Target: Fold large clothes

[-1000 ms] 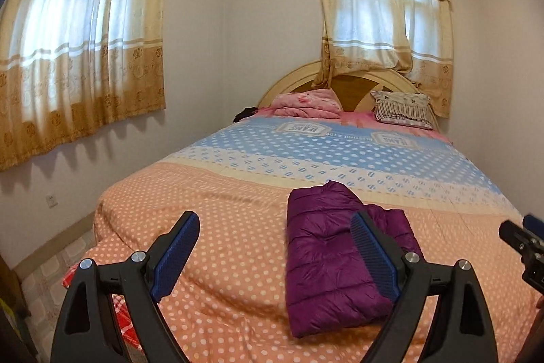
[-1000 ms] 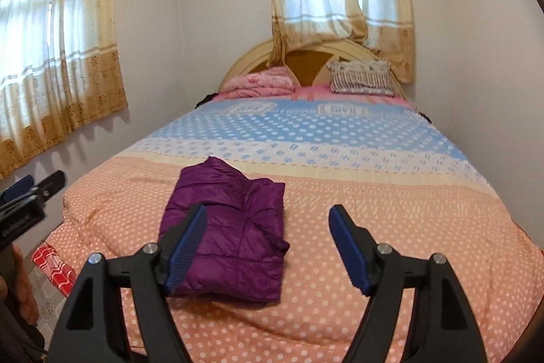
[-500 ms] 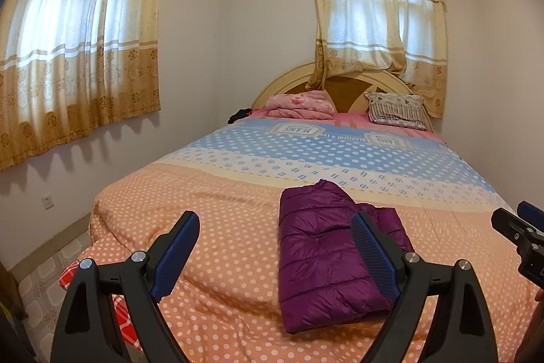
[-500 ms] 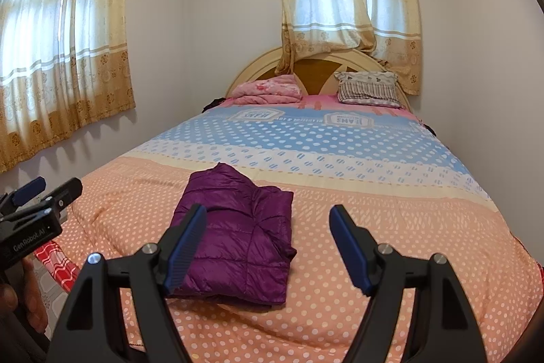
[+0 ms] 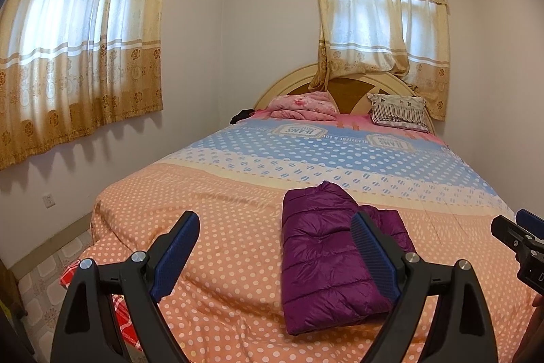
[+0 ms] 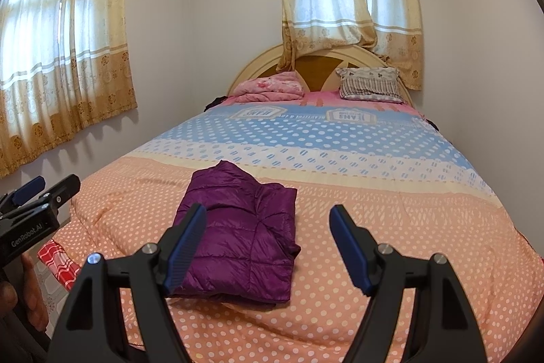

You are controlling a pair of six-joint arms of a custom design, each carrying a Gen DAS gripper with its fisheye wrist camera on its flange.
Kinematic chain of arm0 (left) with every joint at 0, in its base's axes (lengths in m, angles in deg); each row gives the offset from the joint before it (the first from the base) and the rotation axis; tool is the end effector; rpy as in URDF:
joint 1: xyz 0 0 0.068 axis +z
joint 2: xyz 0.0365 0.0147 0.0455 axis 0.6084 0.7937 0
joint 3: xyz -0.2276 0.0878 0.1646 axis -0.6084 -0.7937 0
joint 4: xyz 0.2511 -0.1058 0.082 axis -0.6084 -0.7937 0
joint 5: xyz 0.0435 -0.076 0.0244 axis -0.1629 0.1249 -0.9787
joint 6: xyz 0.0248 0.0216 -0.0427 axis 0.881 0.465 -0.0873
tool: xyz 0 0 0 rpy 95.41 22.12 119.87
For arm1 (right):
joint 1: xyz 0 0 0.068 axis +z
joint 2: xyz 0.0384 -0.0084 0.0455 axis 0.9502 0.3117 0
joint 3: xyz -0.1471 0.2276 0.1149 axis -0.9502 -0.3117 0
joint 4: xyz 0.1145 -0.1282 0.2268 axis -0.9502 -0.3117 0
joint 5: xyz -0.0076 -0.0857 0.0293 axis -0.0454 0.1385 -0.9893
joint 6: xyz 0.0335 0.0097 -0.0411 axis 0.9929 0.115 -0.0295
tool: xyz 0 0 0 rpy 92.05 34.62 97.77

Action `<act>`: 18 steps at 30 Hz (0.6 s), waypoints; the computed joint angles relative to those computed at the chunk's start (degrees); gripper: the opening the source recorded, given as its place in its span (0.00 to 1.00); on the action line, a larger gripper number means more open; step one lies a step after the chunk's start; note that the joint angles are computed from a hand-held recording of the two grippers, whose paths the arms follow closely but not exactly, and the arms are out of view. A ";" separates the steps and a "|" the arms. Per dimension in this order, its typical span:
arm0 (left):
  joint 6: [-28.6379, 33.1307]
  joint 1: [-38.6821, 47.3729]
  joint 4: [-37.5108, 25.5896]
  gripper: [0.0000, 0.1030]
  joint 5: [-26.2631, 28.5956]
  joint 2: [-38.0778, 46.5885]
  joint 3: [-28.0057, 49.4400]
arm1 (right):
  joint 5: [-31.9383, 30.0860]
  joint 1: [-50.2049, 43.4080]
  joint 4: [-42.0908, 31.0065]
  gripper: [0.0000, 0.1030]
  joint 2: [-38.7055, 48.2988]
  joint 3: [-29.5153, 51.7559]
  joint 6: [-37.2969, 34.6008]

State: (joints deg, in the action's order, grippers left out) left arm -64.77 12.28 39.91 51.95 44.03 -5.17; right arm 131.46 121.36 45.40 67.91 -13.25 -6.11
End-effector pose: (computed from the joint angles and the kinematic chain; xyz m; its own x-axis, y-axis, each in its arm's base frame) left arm 0.2766 -0.1213 0.2093 -0.3539 0.0216 -0.9350 0.1810 0.9824 -0.0458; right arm 0.2454 0.2436 0.2125 -0.3959 0.1430 -0.9071 0.2338 0.9709 0.0510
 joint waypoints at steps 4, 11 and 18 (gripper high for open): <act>-0.02 -0.06 -0.30 0.88 -0.05 -0.02 0.17 | -0.04 0.13 0.08 0.75 0.20 0.20 -0.12; 0.39 0.23 -0.01 0.88 0.45 0.62 0.31 | -0.07 0.26 0.13 0.75 0.37 0.32 0.00; 0.46 0.37 -0.06 0.88 0.73 0.80 0.39 | -0.09 0.26 0.06 0.75 0.38 0.36 0.05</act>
State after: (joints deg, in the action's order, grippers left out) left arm -64.31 12.66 39.85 52.68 44.83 -4.78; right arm 131.36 121.62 45.46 68.29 -12.88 -6.06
